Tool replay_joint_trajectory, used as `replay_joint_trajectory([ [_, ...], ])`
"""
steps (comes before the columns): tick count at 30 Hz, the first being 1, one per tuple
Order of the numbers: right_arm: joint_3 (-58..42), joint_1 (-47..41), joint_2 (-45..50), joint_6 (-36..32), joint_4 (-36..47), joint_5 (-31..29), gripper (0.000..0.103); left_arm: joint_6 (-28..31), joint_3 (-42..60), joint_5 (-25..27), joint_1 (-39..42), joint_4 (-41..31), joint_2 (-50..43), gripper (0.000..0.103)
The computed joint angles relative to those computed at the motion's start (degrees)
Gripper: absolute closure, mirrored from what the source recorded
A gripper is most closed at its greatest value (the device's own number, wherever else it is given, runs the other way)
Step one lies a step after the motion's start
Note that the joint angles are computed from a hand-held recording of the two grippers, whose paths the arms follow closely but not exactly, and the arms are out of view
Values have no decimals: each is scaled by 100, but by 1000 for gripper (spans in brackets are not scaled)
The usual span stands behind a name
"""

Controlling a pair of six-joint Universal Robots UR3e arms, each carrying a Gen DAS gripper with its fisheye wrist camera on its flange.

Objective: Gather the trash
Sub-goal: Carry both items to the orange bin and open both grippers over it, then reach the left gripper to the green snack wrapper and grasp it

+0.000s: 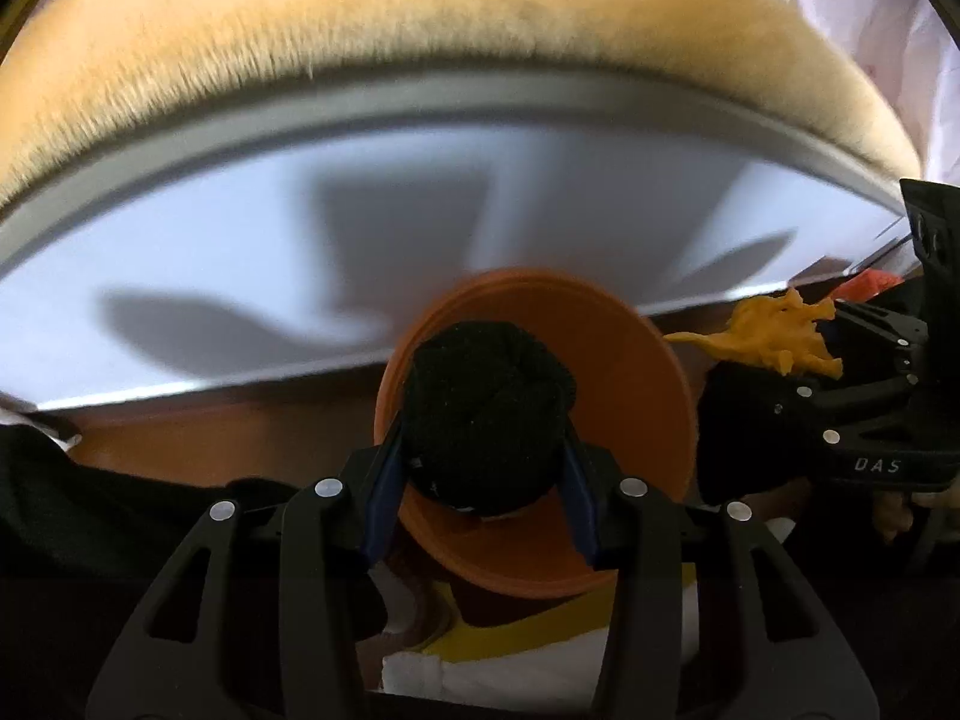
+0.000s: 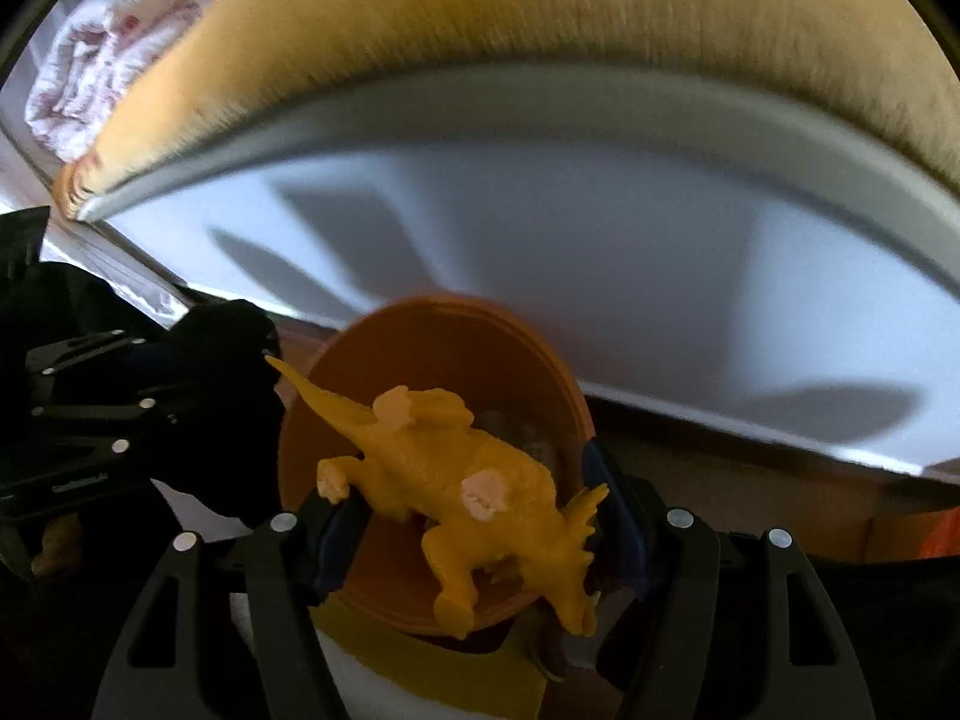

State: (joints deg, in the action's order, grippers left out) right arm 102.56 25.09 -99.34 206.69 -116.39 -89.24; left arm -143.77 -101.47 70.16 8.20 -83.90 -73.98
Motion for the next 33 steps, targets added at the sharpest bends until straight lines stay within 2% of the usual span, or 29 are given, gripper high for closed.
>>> replay_joint_trajectory([
  [3,18,-34,98,5,-17,78,36,-134,69,257,-225,151,-250,58],
  [10,-79,32,357,-5,-14,81,35,-120,105,443,-369,127,-407,57],
  [11,-123,65,416,7,14,58,35,-112,93,447,-360,128,-388,53],
  [12,-194,105,504,33,48,50,34,-120,81,460,-360,149,-363,44],
  [14,-267,122,603,42,88,58,26,-119,187,419,-359,42,-295,29],
  [15,-273,143,616,60,62,13,24,-79,171,373,-329,37,-225,27],
  [21,-45,18,388,143,-103,38,23,92,304,320,-167,-212,-131,27],
  [28,94,14,16,312,-88,-108,23,-21,44,209,-259,57,24,27],
  [33,-213,239,-297,210,120,-441,23,278,216,-322,71,-303,331,27],
])
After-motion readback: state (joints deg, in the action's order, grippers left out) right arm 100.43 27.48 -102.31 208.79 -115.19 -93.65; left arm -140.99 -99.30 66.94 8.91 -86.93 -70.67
